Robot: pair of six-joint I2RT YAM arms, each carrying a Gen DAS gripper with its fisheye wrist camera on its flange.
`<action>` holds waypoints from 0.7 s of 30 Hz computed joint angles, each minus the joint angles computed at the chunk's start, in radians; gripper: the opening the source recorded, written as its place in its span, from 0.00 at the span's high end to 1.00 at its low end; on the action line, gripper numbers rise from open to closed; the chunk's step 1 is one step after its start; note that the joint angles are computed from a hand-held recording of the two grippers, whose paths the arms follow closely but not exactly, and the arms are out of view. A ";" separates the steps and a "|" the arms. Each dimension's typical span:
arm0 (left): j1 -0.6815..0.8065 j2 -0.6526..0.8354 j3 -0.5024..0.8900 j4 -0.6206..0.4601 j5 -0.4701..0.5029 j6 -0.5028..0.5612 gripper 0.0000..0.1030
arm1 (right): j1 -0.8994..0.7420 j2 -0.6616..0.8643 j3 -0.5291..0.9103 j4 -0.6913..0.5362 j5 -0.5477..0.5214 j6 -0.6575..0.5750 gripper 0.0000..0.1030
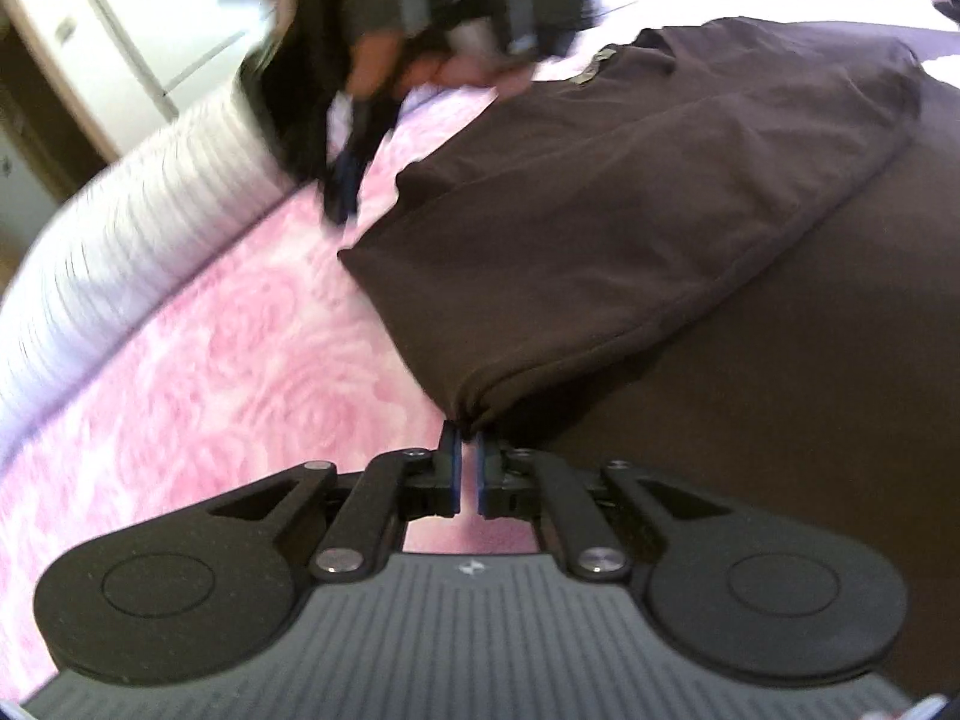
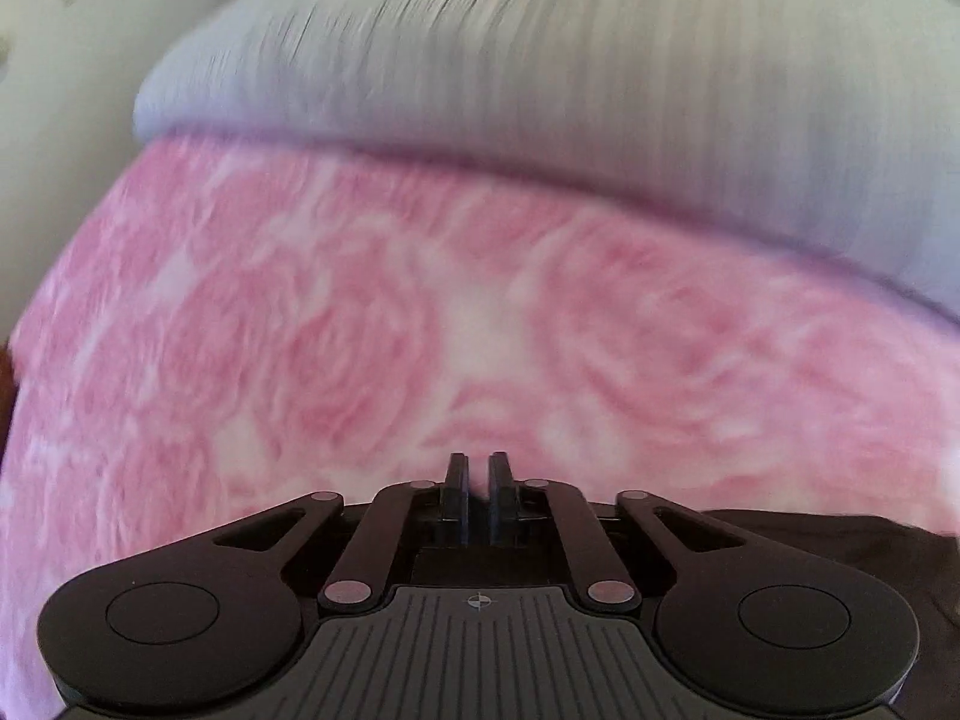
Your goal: Fold clothes
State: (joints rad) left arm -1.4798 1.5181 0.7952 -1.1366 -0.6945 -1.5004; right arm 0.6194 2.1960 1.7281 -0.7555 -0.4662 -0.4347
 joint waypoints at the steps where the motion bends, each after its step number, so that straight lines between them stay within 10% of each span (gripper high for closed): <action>1: -0.010 -0.012 0.002 -0.013 0.017 -0.027 0.95 | -0.023 -0.040 -0.052 0.048 -0.014 0.018 0.81; 3: -0.033 -0.037 0.006 -0.052 0.052 -0.088 0.94 | -0.100 -0.129 -0.156 0.092 -0.077 0.049 0.66; 9: -0.092 -0.060 0.066 -0.157 0.085 -0.174 0.94 | -0.401 -0.334 -0.489 0.080 -0.104 -0.093 0.59; 16: -0.021 -0.029 0.160 -0.144 0.032 0.017 0.89 | -0.837 -0.373 -0.540 -0.053 -0.058 -0.362 0.58; 21: 0.056 0.041 0.246 -0.061 -0.017 0.215 0.85 | -0.996 -0.302 -0.393 -0.047 -0.074 -0.343 0.31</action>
